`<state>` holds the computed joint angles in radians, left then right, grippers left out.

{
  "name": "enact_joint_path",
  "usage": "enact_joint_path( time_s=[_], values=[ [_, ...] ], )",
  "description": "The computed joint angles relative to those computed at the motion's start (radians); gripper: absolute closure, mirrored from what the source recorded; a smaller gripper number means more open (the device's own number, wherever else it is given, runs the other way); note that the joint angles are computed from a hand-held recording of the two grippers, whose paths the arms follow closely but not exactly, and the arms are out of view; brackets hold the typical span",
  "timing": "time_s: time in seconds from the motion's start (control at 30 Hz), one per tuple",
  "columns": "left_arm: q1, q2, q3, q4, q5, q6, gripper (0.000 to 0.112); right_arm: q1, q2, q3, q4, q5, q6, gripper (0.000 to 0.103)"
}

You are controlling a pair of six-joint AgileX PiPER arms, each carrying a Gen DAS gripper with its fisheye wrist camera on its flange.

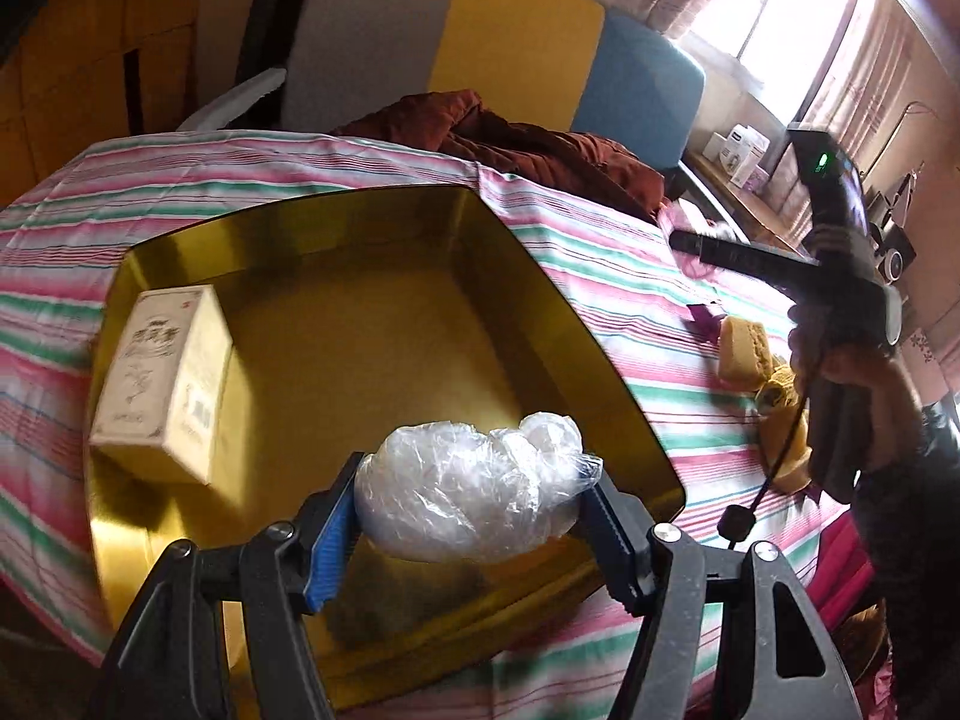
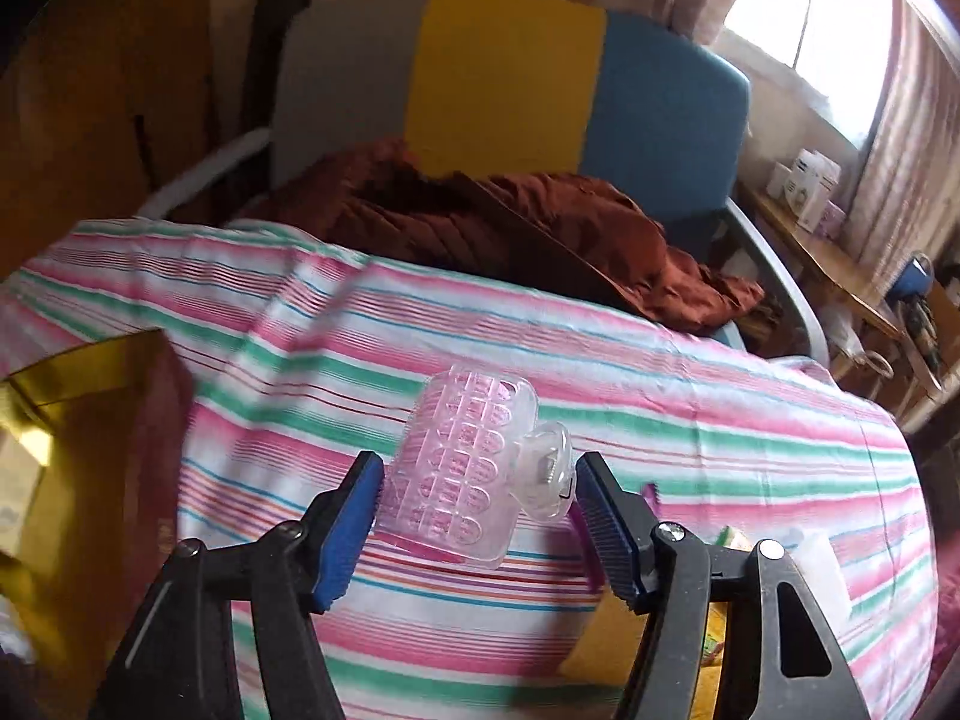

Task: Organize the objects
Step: 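Carry the bundle toward the tray while the right tool grasps the pink hair roller, then release the bundle and the pink roller into the gold tray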

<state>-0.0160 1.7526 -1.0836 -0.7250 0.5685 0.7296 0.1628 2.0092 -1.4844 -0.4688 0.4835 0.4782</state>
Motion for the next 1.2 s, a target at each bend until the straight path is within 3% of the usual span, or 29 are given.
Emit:
enact_joint_path(
  time_s=[0.23,0.47,0.57,0.63,0.9,1.2],
  values=[
    [0.085,-0.035,0.086,-0.058,0.014,0.111,0.044,0.132,-0.032,-0.021,0.199,-0.038,-0.167,0.037],
    [0.105,-0.022,0.145,-0.012,-0.016,0.131,0.042,0.231,0.120,-0.285,0.367,0.085,-0.262,0.034],
    [0.124,-0.025,0.167,-0.042,-0.039,0.173,0.040,0.256,0.201,-0.408,0.340,0.142,-0.212,0.023],
    [0.127,-0.022,0.174,-0.038,-0.061,0.181,0.040,0.265,0.207,-0.412,0.326,0.144,-0.186,0.023],
    [0.117,-0.038,0.192,-0.037,-0.086,0.170,0.040,0.274,0.058,-0.126,0.242,0.023,-0.114,0.021],
    [0.128,-0.104,0.228,0.010,-0.096,0.129,0.030,0.304,-0.115,0.167,0.107,-0.127,0.058,0.013]
  ],
)
